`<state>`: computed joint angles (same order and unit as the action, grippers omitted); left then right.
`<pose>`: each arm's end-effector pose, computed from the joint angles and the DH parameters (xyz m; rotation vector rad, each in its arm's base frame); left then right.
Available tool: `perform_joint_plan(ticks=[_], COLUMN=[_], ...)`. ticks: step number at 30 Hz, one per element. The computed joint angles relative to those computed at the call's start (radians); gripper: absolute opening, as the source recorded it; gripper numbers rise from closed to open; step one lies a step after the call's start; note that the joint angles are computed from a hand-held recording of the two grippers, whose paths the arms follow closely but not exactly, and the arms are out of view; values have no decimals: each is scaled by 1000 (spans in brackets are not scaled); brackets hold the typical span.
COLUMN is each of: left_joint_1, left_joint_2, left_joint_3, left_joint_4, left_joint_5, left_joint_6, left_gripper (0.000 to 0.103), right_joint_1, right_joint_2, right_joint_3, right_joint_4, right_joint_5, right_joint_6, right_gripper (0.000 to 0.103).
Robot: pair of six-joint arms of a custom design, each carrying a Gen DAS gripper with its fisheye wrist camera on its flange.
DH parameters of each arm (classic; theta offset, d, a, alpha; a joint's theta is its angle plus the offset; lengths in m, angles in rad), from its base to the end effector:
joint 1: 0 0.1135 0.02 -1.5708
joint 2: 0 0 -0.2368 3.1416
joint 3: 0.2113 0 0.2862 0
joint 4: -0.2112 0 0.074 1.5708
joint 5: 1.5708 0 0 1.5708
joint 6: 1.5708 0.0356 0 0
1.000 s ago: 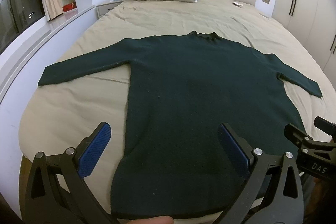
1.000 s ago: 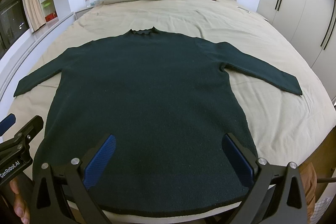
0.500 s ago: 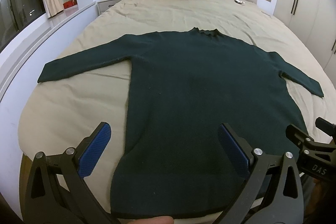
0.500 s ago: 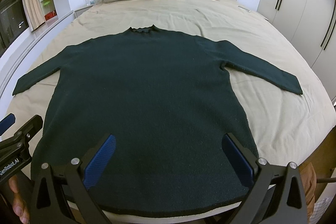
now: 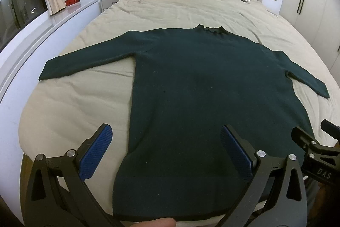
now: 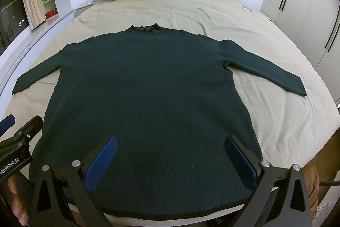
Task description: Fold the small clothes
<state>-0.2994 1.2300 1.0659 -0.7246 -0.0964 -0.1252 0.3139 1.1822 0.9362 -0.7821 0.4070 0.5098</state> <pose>0.2836 -0.0840 0.2652 0.1717 2.4489 -0.0679 0.2625 0.0704 0.2314 0.3845 2.4558 -0.1929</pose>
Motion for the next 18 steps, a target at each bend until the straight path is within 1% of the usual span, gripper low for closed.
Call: perform_joint_plan(ticks=[18], left_joint_1=[-1], left_joint_2=[10], left_joint_3=[3], left_joint_4=[5], left_joint_5=[-3], left_joint_6=[-6], left_gripper=[103], right_joint_1=[9], right_joint_2=[19], right_joint_3=[11], right_joint_4=[-9], right_joint_5=[5], right_joint_6=[8], right_gripper=[103])
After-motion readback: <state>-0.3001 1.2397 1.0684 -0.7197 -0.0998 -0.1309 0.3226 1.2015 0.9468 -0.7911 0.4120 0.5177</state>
